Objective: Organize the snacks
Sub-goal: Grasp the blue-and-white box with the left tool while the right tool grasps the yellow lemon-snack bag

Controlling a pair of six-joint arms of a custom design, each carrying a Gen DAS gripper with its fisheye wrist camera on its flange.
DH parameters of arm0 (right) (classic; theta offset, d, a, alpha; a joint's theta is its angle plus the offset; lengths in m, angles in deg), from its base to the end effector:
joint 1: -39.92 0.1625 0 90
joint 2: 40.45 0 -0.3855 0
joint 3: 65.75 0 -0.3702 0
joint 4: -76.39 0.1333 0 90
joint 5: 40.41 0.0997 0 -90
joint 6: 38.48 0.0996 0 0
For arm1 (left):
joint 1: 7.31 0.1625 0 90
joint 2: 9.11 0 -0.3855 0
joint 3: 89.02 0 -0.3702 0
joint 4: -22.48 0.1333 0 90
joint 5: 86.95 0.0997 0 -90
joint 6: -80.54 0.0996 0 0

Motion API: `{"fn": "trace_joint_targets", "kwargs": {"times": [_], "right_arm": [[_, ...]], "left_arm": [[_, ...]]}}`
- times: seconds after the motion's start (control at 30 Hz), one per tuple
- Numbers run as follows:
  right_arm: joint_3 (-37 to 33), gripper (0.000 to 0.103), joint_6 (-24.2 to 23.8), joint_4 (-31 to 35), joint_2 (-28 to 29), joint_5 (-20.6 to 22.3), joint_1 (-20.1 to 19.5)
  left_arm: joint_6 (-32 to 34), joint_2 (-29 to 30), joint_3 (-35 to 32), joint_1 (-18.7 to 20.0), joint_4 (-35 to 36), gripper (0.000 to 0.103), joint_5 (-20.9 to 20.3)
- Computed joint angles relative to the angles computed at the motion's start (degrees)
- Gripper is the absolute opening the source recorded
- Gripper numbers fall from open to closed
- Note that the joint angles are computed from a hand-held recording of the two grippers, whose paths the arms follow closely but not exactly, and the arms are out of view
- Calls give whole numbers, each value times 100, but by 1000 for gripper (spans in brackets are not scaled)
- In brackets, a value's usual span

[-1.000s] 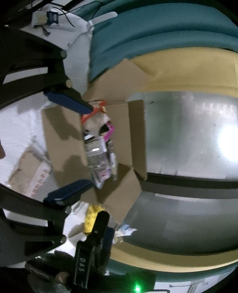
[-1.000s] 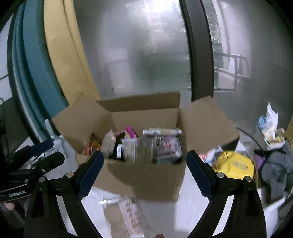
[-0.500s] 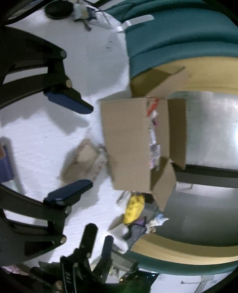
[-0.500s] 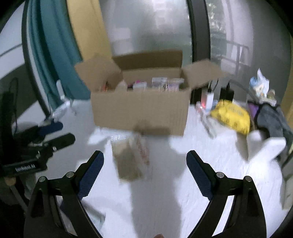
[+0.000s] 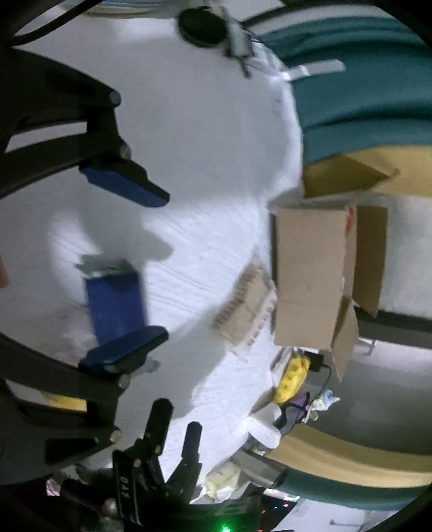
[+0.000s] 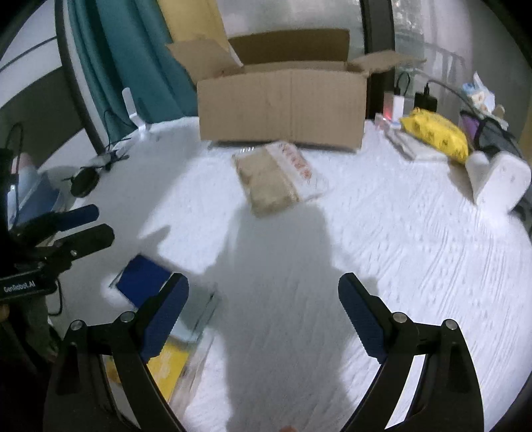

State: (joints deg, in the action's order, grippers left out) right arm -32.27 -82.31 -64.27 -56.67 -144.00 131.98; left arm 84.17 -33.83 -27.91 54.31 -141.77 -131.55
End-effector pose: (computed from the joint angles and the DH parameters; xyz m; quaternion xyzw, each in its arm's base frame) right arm 0.1407 -0.8557 0.1344 0.3395 -0.8891 0.2262 0.2076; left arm -0.1862 -0.7744 0.1101 0.1203 0.8733 -0.3706 0.2924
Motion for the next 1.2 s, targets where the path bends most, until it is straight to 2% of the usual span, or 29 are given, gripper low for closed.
{"fn": "trace_joint_targets", "kwargs": {"times": [0.23,0.37,0.47,0.53,0.63,0.83,0.97,1.07,1.13,1.2], "right_arm": [[1177,94,105,-536,-555,-7,-45],[1647,94,112,-725,-788,-129,-80],[2039,93,296,-707,-1055,42,-153],[2191,94,361,-635,-1157,118,-169],[2254,94,371,-403,-1186,270,-172],[2030,93,418,95,-997,354,-107],[2092,94,396,-206,-922,276,-59],[2061,93,394,-301,-896,401,-100],[2122,89,284,-446,-902,368,-99],[2165,73,194,-621,-908,250,-90]], "left_arm": [[-363,-406,939,-25,-158,75,189],[-479,-523,1234,-34,-97,75,120],[-546,-564,1383,-42,68,75,42],[-577,-515,1391,-63,252,75,178],[-532,-451,1417,-76,169,75,238],[-313,-278,1170,-112,362,75,13],[-208,-50,840,-155,536,75,11],[-238,25,700,-152,617,75,41],[-231,31,675,-168,738,75,148],[-235,-68,762,-179,807,75,245]]}}
